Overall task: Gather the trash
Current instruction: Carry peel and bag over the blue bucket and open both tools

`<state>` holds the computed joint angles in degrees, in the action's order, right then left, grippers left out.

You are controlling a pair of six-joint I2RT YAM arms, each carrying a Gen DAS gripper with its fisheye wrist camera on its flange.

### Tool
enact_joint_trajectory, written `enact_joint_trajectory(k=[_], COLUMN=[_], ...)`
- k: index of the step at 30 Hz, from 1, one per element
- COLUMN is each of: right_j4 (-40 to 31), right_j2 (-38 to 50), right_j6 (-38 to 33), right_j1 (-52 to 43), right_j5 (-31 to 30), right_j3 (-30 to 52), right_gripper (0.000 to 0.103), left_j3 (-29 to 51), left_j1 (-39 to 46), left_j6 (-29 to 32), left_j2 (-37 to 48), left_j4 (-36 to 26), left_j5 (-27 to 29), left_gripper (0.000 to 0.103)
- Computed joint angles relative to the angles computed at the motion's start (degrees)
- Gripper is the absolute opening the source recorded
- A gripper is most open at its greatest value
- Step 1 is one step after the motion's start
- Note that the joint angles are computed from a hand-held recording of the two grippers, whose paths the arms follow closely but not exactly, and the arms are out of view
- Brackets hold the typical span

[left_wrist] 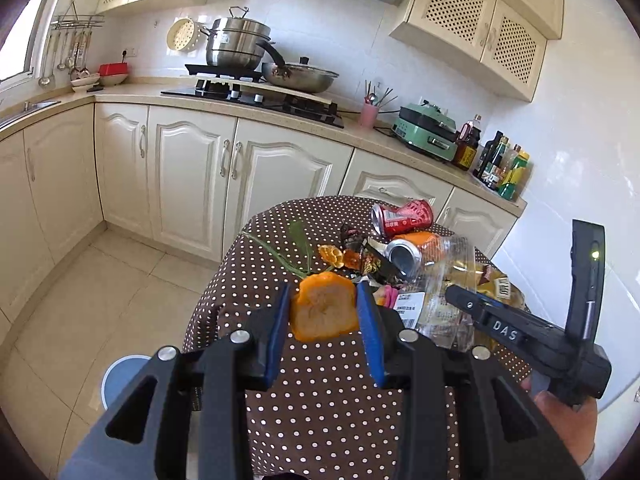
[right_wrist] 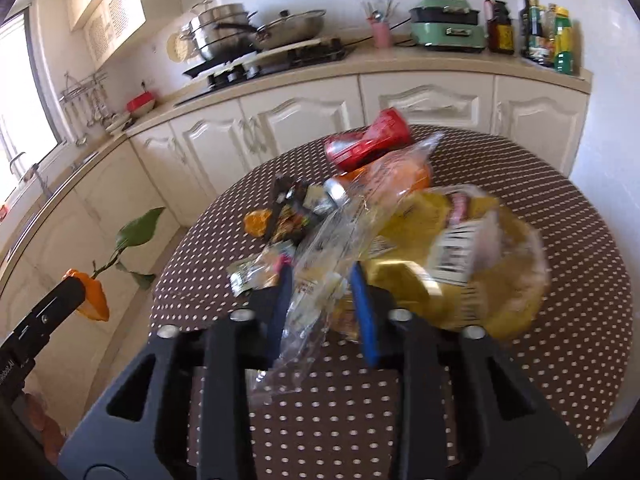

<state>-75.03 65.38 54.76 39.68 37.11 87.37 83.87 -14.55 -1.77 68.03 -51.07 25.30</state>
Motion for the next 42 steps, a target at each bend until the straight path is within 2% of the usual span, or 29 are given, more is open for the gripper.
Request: enact_joint_trajectory(k=[2, 4, 9, 14, 17, 21, 26, 31, 35, 39, 42], right_j4=[0.8, -0.6, -0.2, 5.5, 11.9, 20.8, 28.6, 32.7, 33.5, 34.2, 33.7], right_j2=[0.0, 1.2, 4.5, 9.2, 14.1, 21.0, 33.3, 45.8, 57.1, 65.8, 72.0], right_j6=[0.4, 1.3, 1.4, -3.3, -9.3, -15.5, -19.4, -19.1, -17.8, -16.9, -16.3], right_j1=[1.7, 4.9, 10.1, 14.1, 14.8, 13.6, 11.4, 8.3, 6.5, 5.6, 5.0], right_j5=[2.0, 6.2, 11.1, 13.1, 10.1, 2.3, -9.6, -20.2, -26.9, -30.9, -33.0], right_j3=[-0.1, 1.7, 6.1, 10.7, 13.9, 16.5, 21.6, 25.5, 30.5, 34.3, 38.3], right_gripper=[0.006, 0.006, 0.004, 0.004, 0.004, 0.004, 0.004, 0.004, 0.004, 0.004, 0.004], left_j3=[0.2, 0.0, 0.0, 0.3, 0.9, 1.6, 1.7, -0.1, -1.6, -1.1, 1.5], left_j1=[0.8, 1.4, 4.8, 12.6, 17.7, 25.8, 33.4, 39.0, 39.8, 39.2, 38.7], left_j6=[0.1, 0.1, 1.0, 2.0, 2.8, 5.0, 8.8, 11.2, 11.4, 11.3, 11.6], left_j2=[0.1, -0.1, 0.1, 0.9, 1.7, 4.2, 9.8, 19.3, 26.7, 35.7, 43.5], left_j4=[-0.1, 0.1, -0.1, -0.5, -0.6, -1.1, -1.2, 0.9, 4.7, 8.7, 9.2], left_j5=[0.5, 0.5, 3.1, 8.8, 12.0, 14.8, 14.4, 9.6, 4.9, -0.5, -2.6], left_gripper=[0.033, 0.033, 0.033, 0.033, 0.033, 0.033, 0.033, 0.033, 0.033, 0.033, 0.033])
